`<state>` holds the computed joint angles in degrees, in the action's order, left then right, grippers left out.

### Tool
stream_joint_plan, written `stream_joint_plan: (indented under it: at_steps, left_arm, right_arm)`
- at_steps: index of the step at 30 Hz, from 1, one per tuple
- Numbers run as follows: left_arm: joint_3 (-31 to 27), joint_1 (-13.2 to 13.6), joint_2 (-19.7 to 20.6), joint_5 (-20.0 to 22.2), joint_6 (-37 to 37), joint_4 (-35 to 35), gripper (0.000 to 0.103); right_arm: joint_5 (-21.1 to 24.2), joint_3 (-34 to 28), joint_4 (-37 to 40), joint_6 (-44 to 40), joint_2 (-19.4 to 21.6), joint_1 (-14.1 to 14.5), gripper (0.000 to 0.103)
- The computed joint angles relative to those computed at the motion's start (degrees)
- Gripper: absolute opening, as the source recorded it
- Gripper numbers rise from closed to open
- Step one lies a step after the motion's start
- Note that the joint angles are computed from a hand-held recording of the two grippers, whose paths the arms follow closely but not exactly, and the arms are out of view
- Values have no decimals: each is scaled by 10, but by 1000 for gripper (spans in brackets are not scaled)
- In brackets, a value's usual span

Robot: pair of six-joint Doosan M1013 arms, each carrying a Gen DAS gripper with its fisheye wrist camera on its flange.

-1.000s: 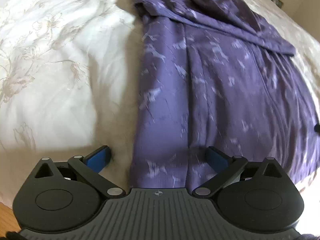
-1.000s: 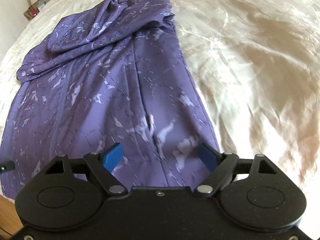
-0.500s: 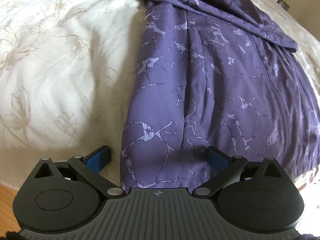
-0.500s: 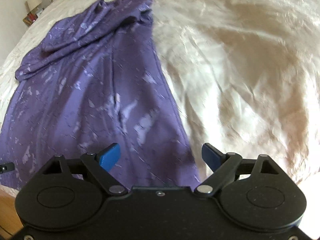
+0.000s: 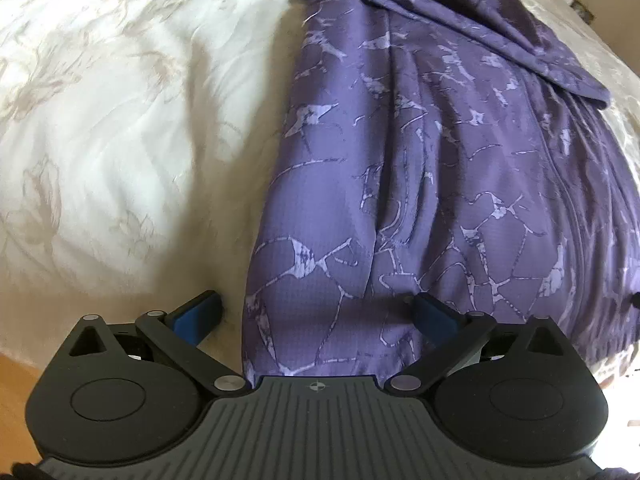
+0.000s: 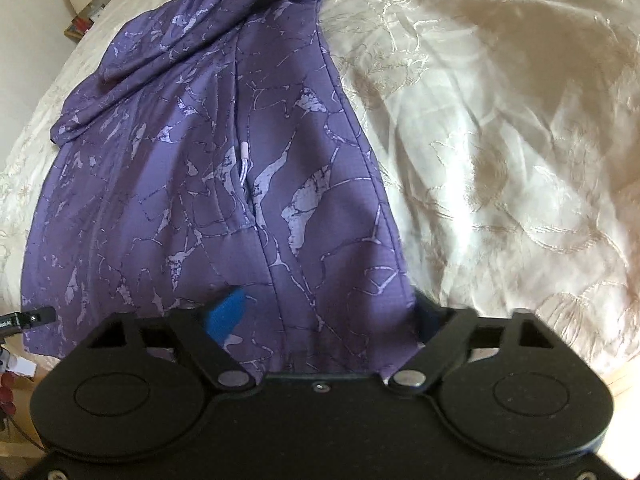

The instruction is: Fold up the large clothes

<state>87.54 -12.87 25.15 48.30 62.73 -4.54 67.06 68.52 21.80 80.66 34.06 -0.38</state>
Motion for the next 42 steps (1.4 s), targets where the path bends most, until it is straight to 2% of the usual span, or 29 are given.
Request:
stream_joint_plan:
  at_steps: [1,2,3,4,5,6,7,10,16,20,24,30,32,36,39,42]
  left_arm:
    - [0,0,-1,2,-3,1,96]
    - [2,-1,-3,-1,-7,3,91]
    - [5,-1,-6,-7,-5,4,80]
    - [9,-1,-10,-16,2,-2,64]
    - [11,-1,-14,-21,6,-7,56]
    - [15,-2,-18,-26,8,-10,42]
    - [16,-1,-21,-29,10,-14,21]
    - [31,3,-37,-58,15,-44,8]
    - [47,18,-70,-126,10,-107,6]
    - [31,32,-76,-161,12,-139,6]
    - [6,50,-66,-198,22,-179,6]
    - [-62,64,-21,-245,27,-199,6]
    - [-91,70,1,-249,37,-206,6]
    - [-153,82,49,-244,56,-227,6]
    - [-207,89,89,-217,54,-225,6]
    - [-257,97,124,-185,46,-222,6]
  right_arm:
    - [4,-2,6,-1,0,-2,64]
    - [9,-4,14,-1,1,-4,60]
    - [11,-4,20,-1,0,-7,50]
    - [13,-3,28,-2,-1,-10,42]
    - [15,-1,43,-6,-3,-14,39]
    - [16,-1,56,-10,-3,-17,31]
    - [18,0,68,-16,-4,-19,23]
    - [23,-2,91,-26,-6,-22,15]
    - [23,-6,192,-34,-15,-40,14]
    - [-6,-27,247,-22,-13,-45,14]
    - [-41,-65,290,-9,4,-42,14]
    - [-104,-148,310,36,52,-29,14]
    - [-124,-182,301,58,73,-22,14]
    - [-134,-272,256,107,124,-9,14]
    - [-114,-374,201,165,181,2,14]
    - [-74,-498,137,237,248,13,14]
